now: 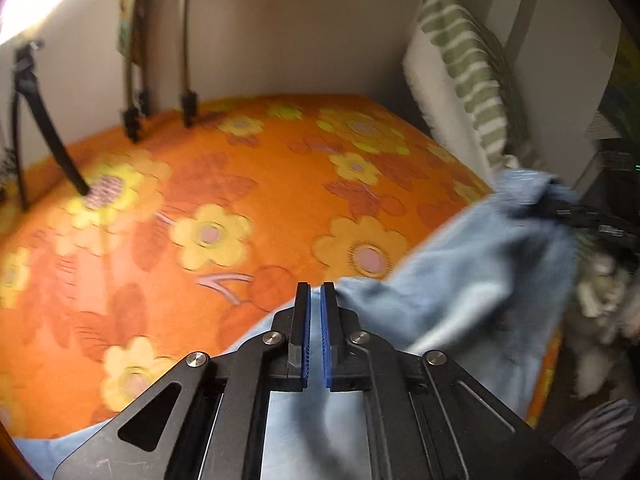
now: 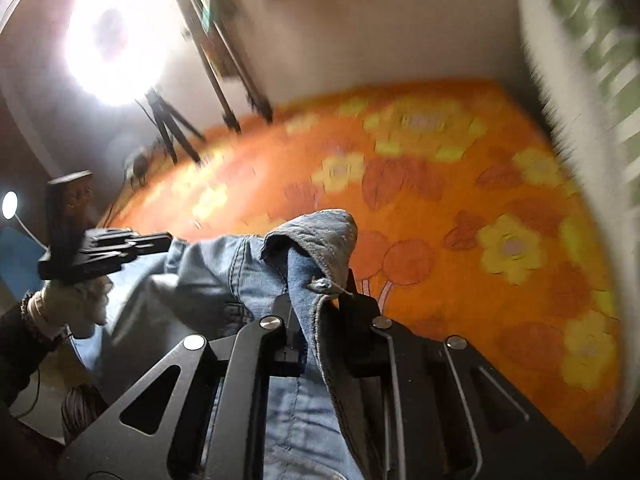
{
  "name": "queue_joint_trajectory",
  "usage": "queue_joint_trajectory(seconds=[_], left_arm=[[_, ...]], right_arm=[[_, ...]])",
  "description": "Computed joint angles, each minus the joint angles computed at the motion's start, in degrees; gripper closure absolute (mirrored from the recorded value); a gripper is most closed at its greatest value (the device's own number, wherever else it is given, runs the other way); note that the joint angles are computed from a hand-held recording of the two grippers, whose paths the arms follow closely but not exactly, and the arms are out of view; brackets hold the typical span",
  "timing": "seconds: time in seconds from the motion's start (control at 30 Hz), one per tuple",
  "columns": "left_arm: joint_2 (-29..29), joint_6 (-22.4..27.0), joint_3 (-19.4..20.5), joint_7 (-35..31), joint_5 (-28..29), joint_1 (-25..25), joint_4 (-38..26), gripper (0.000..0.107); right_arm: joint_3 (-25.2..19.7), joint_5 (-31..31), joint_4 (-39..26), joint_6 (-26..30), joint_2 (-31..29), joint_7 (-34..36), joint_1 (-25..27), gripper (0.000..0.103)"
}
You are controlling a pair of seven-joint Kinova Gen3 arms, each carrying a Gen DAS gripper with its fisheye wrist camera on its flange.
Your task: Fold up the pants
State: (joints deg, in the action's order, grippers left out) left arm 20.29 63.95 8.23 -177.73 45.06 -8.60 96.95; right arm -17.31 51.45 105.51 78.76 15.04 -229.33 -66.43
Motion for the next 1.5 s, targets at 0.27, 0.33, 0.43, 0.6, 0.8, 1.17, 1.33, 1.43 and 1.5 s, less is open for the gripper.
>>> queue_joint_trajectory(seconds=[0.27,0.33,0.43,0.6,0.8,1.17,1.33,1.43,1.5], left_arm=[[0.6,1.5,-0.23,2.77,-2.36,0.14,-1.45,0.067],[1.12,2.9,-0.04,3.9,-3.06,0.47,-2.53,0.05],[2.19,3.57,0.54,5.37,-5.24,2.36,-4.2,0.049],[6.11,5.15,1.36,12.16,-6.93,4.57,-7.5,0.05],[6.02,5.44,2.99,8.59,-5.27,3.34,-5.42,0.105],[2.69,-1.43,1.76,7.1,-2.45,2.97,-2.87,0.105],[4.17,2.96,2.25,8.73,-4.92,3.64,-4.55,0.055],[3.18,-0.23,2.11,8.33,-5.76,4.96,-2.52,0.055],[3.7,-0.81,1.99,9.69,-6.41,5.63,-2.53,0.055]], right_arm=[[2.39,-14.09,-6.02,4.65,3.64,1.27,-0.77,0.091],[-0.15,-12.8,-3.24,1.84,2.74,-1.43,1.89,0.091],[-0.23,-12.53,-1.93,0.37,1.94,-1.95,2.92,0.091],[4.33,-9.19,0.83,-0.77,-0.82,-8.92,-4.96,0.091],[2.88,-7.33,-6.33,8.45,2.47,0.05,-6.19,0.091],[-7.33,-12.35,7.12,-3.65,-5.18,-10.89,7.03,0.044],[-10.82,-10.12,11.15,-7.23,-7.41,-10.39,13.15,0.041],[-11.74,-10.0,12.28,-12.51,-7.08,-7.78,18.06,0.041],[-10.89,-11.01,11.82,-13.84,-6.1,-4.39,19.1,0.041]])
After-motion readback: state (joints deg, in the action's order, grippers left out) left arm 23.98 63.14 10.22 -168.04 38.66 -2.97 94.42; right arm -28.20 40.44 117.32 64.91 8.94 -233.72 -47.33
